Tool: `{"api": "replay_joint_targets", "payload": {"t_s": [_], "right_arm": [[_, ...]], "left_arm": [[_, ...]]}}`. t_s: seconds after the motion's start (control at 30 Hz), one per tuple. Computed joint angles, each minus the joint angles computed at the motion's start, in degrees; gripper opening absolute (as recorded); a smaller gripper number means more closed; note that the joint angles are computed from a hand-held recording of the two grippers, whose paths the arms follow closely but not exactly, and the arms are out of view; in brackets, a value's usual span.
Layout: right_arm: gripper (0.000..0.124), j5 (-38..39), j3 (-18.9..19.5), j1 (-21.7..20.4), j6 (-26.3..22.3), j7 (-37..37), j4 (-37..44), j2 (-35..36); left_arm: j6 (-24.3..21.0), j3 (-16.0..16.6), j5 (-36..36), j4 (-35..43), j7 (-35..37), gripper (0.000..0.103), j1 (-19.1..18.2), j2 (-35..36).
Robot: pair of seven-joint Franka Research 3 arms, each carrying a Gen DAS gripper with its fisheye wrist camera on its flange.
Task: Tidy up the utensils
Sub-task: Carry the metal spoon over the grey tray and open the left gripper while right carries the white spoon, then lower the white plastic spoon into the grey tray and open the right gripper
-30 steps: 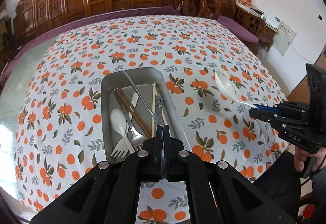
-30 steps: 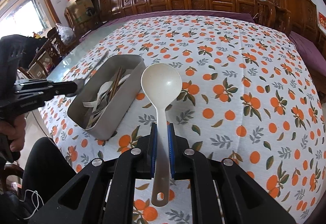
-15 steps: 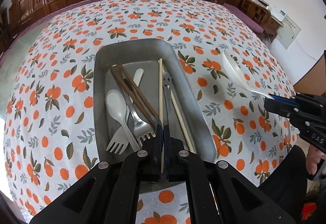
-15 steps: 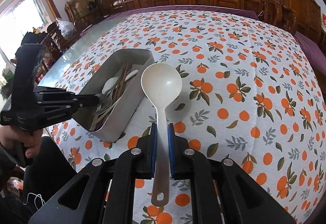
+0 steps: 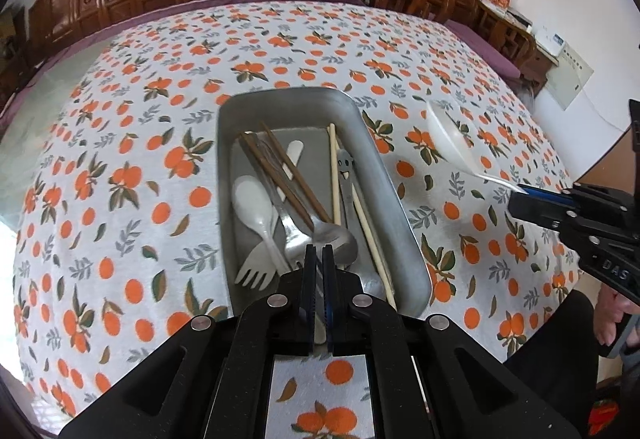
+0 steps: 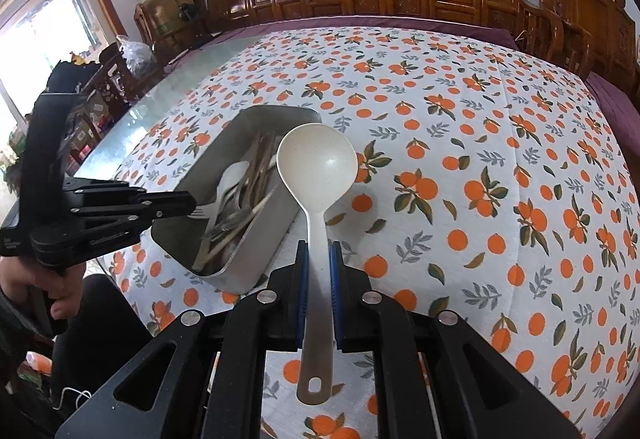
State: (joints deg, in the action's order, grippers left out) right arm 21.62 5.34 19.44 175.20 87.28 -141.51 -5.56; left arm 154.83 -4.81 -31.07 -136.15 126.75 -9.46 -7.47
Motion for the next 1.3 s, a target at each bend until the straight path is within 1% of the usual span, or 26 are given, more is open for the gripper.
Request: {"api": "replay_joint_targets", "payload": {"t_s": [0.3,0.37,0.4,0.43,0.47,0.53,0.63,0.73,0.77,0.8,0.83,0.97,1.03,1.1,1.17,1.3], "right_arm": [[0.012,-1.0,1.0,0.9,-0.9,1.5,5.3,3.9],[0.012,-1.9,1.1,1.0,-1.3,2.3,6.7,4.9],[0.012,-3.0,1.2,1.0,-1.5,3.4,7.6,5.6],[0.012,-3.5,1.2,1.1,-1.7,4.0,8.3,6.2],[0.012,-3.8,1.2,1.3,-1.8,4.5,9.1,6.8],[0.012,-5.3,1.1,1.7,-2.1,6.6,10.7,8.2],[0.012,-8.0,0.6,2.5,-2.4,10.1,12.7,10.0],[0.012,-10.1,0.0,3.3,-3.1,13.4,15.1,12.2],[0.012,-10.1,0.0,3.4,-3.3,13.7,15.6,12.7],[0.012,-10.5,-0.2,3.7,-3.7,14.5,16.3,13.4],[0.012,-10.9,-0.4,3.9,-4.0,15.3,17.1,14.2],[0.012,-11.0,-0.7,4.5,-5.0,17.0,19.5,16.6],[0.012,-11.8,-1.4,5.1,-5.3,18.3,20.5,17.6],[0.012,-12.5,-2.0,5.6,-5.7,20.0,21.5,18.5],[0.012,-11.0,-1.3,4.8,-6.0,19.8,22.4,19.4],[0.012,-11.8,-2.5,5.6,-7.2,22.2,24.7,21.3]], "left_arm": [[0.1,2.5,-0.9,-2.0,1.8,0.003,-0.1,-3.8],[0.1,3.0,-0.9,-2.2,1.9,0.009,0.1,-4.2],[0.2,3.3,-1.1,-2.3,2.1,0.017,0.1,-4.5],[0.4,3.6,-1.4,-2.5,2.5,0.023,0.1,-4.8],[0.5,3.8,-1.4,-2.6,2.6,0.025,0.1,-4.9],[0.7,4.1,-1.3,-2.8,2.7,0.036,0.3,-5.2],[0.9,5.0,-1.9,-2.8,3.3,0.046,0.5,-5.4],[0.8,5.3,-1.7,-2.4,3.0,0.047,1.1,-5.2],[0.7,5.5,-1.8,-2.3,3.1,0.050,1.3,-5.1],[0.9,5.6,-1.9,-2.3,3.3,0.059,1.4,-5.1],[1.3,5.7,-2.2,-2.4,3.7,0.061,1.5,-5.1],[1.3,5.9,-1.9,-2.6,3.9,0.063,2.2,-5.0],[1.7,6.0,-2.0,-2.7,4.0,0.067,2.4,-5.0],[1.8,6.0,-2.0,-2.6,3.9,0.069,2.7,-4.8],[1.8,6.1,-2.1,-2.6,4.0,0.069,2.8,-4.7],[1.8,6.1,-2.3,-2.6,4.2,0.069,3.1,-4.5]]}}
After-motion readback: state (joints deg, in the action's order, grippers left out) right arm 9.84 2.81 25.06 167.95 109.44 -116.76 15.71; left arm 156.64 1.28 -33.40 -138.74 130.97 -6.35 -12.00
